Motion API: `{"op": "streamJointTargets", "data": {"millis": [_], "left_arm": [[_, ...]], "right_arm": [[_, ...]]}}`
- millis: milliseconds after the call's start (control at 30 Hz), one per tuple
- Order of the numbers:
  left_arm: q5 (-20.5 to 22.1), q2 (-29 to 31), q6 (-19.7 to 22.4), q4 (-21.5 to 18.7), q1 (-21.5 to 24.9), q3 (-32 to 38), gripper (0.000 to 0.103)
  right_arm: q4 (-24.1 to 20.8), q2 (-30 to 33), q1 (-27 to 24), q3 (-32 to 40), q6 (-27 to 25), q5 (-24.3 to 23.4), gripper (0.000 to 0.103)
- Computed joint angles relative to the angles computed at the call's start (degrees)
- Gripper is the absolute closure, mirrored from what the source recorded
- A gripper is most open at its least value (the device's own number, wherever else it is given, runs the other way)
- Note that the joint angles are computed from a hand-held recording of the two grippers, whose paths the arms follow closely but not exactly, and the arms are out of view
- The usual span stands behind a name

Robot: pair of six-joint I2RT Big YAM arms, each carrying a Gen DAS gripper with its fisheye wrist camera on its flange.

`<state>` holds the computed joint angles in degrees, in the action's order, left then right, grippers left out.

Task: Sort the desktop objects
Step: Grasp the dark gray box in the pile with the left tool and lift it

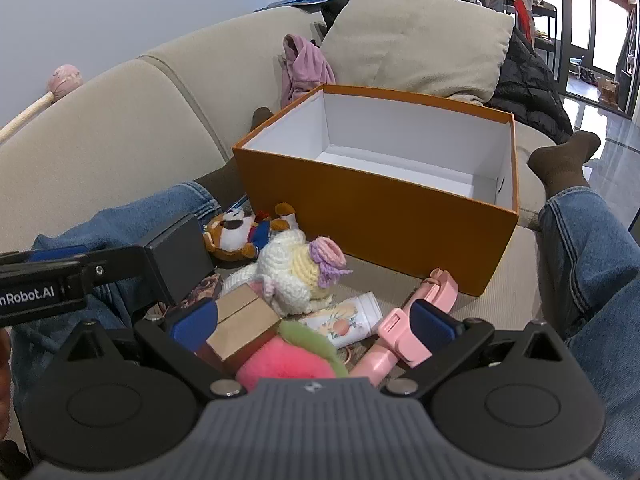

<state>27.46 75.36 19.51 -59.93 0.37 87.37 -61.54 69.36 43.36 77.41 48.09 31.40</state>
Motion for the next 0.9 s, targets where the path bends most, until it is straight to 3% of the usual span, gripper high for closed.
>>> {"op": "streamJointTargets", "data": {"millis": [500, 700, 867, 900], "left_arm": [[-0.3, 0.3, 0.3, -0.8, -0.1, 0.4, 0.017], [0.4, 1.5, 2.5, -3.9, -0.2, 1.6, 0.017], [1.2, 2.2, 5.6, -6.3, -0.8, 2.0, 0.018], [1.3, 2.4, 6.0, -7.0, -0.9, 2.2, 0.022]], "right_arm": [[-0.9, -0.1, -0.2, -0.2, 1.2, -0.4, 0.001], [-2.2, 0.3, -1.3, -0.4, 2.7, -1.7, 0.002], [-3.0, 0.2, -2.6, -0.8, 3.3, -3.7, 0.014], [-2.9, 0.1, -2.9, -1.0, 3.3, -4.3, 0.019]]}}
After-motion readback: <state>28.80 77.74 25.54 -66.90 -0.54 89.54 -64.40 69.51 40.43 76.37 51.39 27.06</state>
